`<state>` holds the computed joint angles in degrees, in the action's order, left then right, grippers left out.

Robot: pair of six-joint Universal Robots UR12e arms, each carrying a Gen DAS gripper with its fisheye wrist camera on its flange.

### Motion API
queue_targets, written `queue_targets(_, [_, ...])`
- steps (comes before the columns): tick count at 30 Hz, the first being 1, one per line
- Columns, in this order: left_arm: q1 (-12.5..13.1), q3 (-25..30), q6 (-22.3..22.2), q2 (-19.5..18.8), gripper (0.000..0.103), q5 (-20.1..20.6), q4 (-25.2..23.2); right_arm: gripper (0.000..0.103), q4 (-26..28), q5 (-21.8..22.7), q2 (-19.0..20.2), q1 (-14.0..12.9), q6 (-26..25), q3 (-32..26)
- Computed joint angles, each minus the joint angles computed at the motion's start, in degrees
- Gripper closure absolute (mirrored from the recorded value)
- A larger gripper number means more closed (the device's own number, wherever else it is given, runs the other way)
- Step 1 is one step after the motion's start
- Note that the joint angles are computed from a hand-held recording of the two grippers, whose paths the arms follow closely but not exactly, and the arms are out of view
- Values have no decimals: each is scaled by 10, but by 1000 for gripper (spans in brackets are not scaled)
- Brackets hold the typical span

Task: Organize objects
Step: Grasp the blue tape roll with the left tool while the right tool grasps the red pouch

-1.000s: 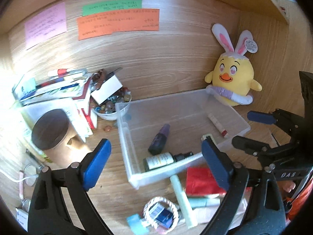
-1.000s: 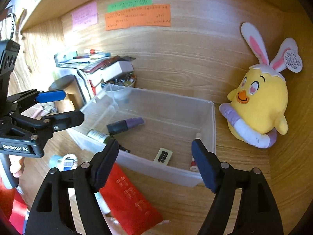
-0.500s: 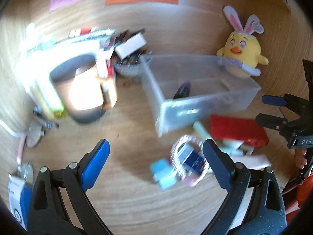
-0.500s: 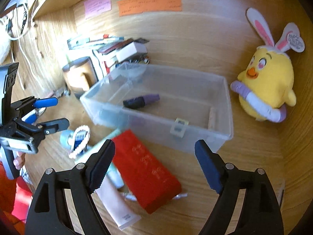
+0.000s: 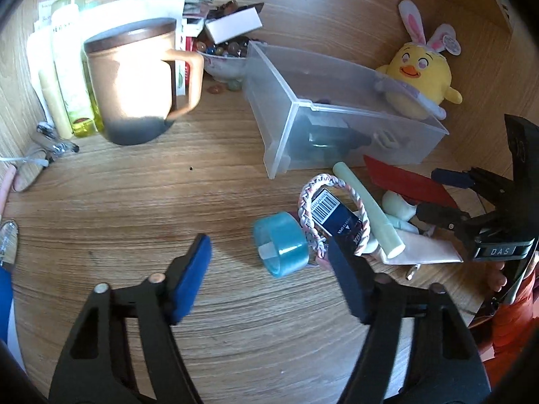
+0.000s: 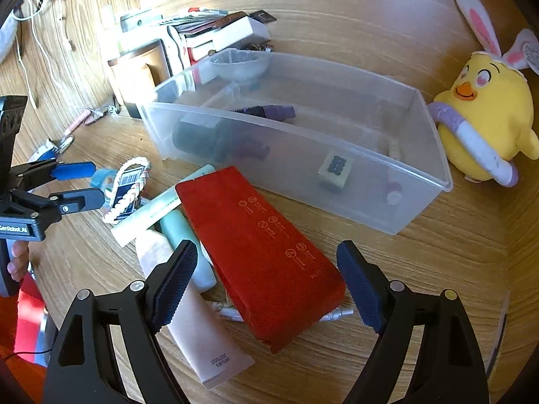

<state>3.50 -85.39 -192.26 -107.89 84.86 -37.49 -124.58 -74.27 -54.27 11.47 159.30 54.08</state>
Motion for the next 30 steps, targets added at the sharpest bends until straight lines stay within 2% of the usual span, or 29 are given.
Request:
queue_targets(4, [6,-3,-13,0,60,-23,-2,20,0,-7,0,1,-12,1])
queue_targets(7, [5,-8,-18,2,67,-13,4,20,-4,-9,-2,0,-17,6])
queue_targets(14, [8,-14,-22,5,71,7,13,20,12,10,-6,-9,-18,7])
queue_targets(20, [7,5,13,-6,67,10,3,20,21,6,-7,-12,-27,12])
queue_targets(22, [10,12,23,-11,64,-4,0,20,22,6,-5,-13,-25,9])
queue_targets(26, [14,24,24,-21,64,-24,-9,22,18,23,-1,-17,-17,5])
queue_targets(30, [18,18,16,-19,78,-34,-3,44,22,49,0,-21,-22,2])
